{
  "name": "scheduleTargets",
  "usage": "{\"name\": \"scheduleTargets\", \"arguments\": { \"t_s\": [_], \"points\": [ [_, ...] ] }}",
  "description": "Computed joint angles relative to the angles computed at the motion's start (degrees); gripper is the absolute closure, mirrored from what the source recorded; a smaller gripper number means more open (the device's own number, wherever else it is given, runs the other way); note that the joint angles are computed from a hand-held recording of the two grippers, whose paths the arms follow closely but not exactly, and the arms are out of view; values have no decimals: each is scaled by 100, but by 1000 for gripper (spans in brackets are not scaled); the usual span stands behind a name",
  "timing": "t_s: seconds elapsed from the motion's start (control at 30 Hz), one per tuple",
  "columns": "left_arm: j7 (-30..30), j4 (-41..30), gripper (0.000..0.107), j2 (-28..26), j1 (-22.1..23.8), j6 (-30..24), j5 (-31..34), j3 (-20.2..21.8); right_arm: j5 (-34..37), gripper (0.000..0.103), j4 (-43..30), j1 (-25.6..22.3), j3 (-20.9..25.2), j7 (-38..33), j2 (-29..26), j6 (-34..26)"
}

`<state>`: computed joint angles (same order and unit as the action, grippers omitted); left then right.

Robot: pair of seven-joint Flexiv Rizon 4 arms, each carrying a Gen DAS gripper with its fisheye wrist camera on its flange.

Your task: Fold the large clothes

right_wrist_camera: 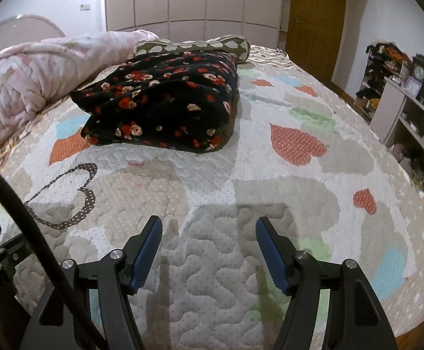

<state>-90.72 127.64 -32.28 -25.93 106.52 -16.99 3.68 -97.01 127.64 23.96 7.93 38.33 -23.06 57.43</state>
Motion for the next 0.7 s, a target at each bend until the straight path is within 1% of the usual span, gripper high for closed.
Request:
{"name": "scheduleTargets", "arguments": {
  "t_s": [0.17,0.27,0.37,0.7],
  "points": [
    [-6,-45,4,-34,-49,-39,-48,98,620,31,-32,124,-10,-511,3,-239],
    [9,-73,4,-49,-37,-67,-39,107,847,30,-45,176,-47,-705,-19,-268],
    [40,-96,4,-61,-32,-85,-8,110,863,30,-62,171,-103,-767,-55,-164],
    [109,-181,4,-116,-103,-201,29,146,808,29,-66,166,-157,-744,-60,-132]
  ]
}}
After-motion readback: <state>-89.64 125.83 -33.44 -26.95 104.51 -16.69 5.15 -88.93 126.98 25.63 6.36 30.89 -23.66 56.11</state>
